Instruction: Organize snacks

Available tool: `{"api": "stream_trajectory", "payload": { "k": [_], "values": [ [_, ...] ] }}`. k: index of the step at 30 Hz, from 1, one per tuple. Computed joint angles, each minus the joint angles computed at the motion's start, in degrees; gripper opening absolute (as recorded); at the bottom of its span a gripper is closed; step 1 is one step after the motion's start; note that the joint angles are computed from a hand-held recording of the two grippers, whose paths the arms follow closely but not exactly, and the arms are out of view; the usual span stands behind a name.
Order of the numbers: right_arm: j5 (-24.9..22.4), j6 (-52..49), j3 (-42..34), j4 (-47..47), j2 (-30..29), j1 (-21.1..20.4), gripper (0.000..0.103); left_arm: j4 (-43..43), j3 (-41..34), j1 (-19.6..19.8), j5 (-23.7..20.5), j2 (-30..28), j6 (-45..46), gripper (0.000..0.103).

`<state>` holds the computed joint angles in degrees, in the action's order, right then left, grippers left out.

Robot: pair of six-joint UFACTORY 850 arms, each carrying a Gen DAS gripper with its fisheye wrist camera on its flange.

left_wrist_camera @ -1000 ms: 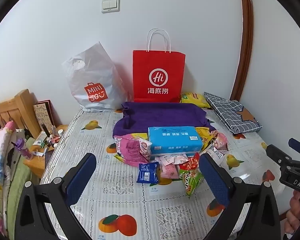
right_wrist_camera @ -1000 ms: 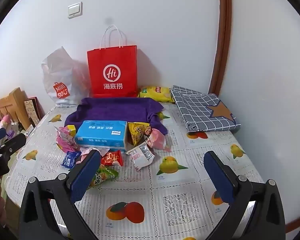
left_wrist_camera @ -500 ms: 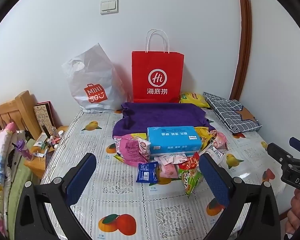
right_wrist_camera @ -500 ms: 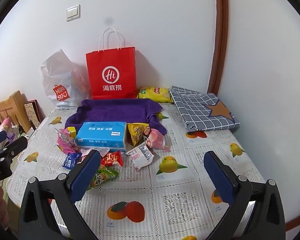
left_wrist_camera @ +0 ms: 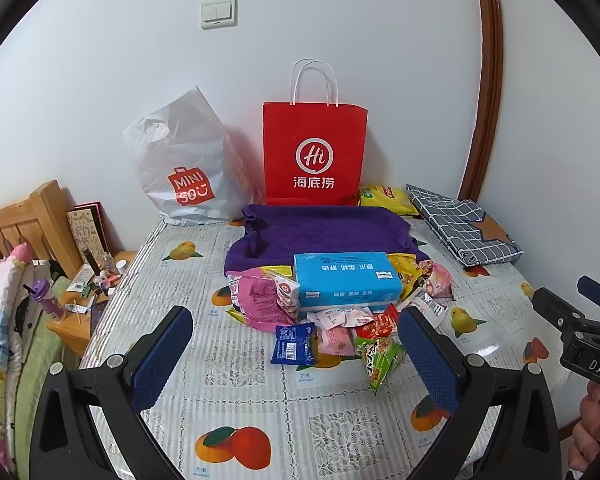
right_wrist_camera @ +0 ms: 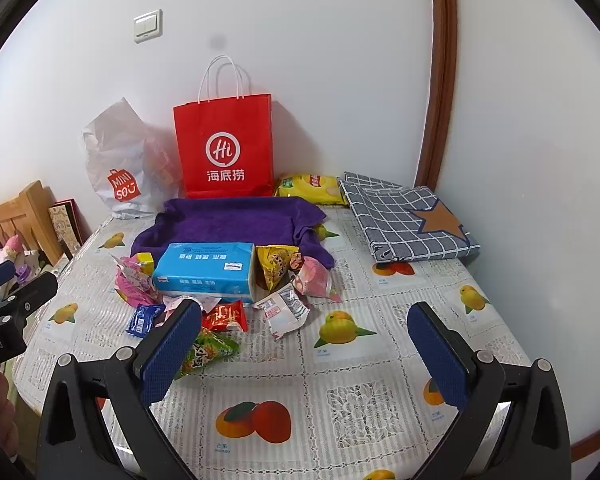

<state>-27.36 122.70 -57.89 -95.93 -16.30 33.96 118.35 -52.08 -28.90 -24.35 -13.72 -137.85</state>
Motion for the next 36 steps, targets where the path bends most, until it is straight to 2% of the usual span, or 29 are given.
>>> {"api": "stream_trajectory", "payload": {
  "k": [36],
  "values": [
    [-1.11, 2.45, 0.88, -2.68, 0.41, 0.83, 0.102, 0.34, -0.02, -0.07, 0.17, 0.03, -0.43, 0.103]
  ]
}}
